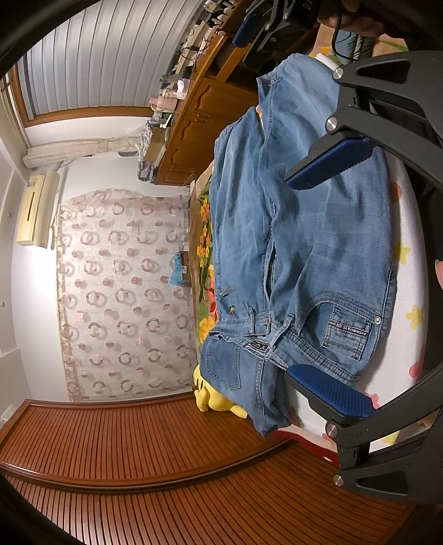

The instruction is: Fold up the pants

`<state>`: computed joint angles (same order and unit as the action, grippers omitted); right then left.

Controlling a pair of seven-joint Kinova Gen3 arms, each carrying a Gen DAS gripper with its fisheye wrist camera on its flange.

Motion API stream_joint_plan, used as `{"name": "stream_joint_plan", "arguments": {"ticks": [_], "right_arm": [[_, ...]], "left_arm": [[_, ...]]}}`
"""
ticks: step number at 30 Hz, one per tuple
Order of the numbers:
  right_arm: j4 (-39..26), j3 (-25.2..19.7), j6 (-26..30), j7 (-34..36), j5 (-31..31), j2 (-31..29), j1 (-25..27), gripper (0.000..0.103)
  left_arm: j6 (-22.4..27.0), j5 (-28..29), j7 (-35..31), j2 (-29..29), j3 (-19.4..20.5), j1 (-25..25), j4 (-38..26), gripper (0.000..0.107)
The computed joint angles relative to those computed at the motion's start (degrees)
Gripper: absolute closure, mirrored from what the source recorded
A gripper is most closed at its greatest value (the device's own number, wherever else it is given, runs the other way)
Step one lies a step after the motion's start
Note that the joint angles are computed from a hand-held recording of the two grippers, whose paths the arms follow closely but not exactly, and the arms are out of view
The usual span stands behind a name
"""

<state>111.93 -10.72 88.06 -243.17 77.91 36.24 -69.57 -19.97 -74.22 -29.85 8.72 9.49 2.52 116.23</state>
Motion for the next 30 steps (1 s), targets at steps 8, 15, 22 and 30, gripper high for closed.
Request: {"name": "stream_joint_plan", "arguments": {"ticks": [8, 15, 22, 30], "right_arm": [[-0.1, 0.1, -0.1, -0.1, 0.2, 0.1, 0.1, 0.0], [0.0, 0.1, -0.1, -0.1, 0.2, 0.1, 0.1, 0.0], [-0.1, 0.1, 0.0, -0.1, 0.2, 0.1, 0.1, 0.0], [0.0, 0.0, 0.1, -0.2, 0.1, 0.1, -0.1, 0.0]], "left_arm": [[0.0, 1.0, -0.9, 0.0, 0.0, 0.1, 0.2, 0.005], [0.1, 0.7, -0.6, 0.0, 0.1, 0.0, 0.0, 0.005], [0.0, 0.9, -0.9, 0.0, 0.2, -0.1, -0.1, 0.005], [-0.1, 1.9, -1.8, -0.1, 0.3, -0.1, 0.2, 0.005]]}}
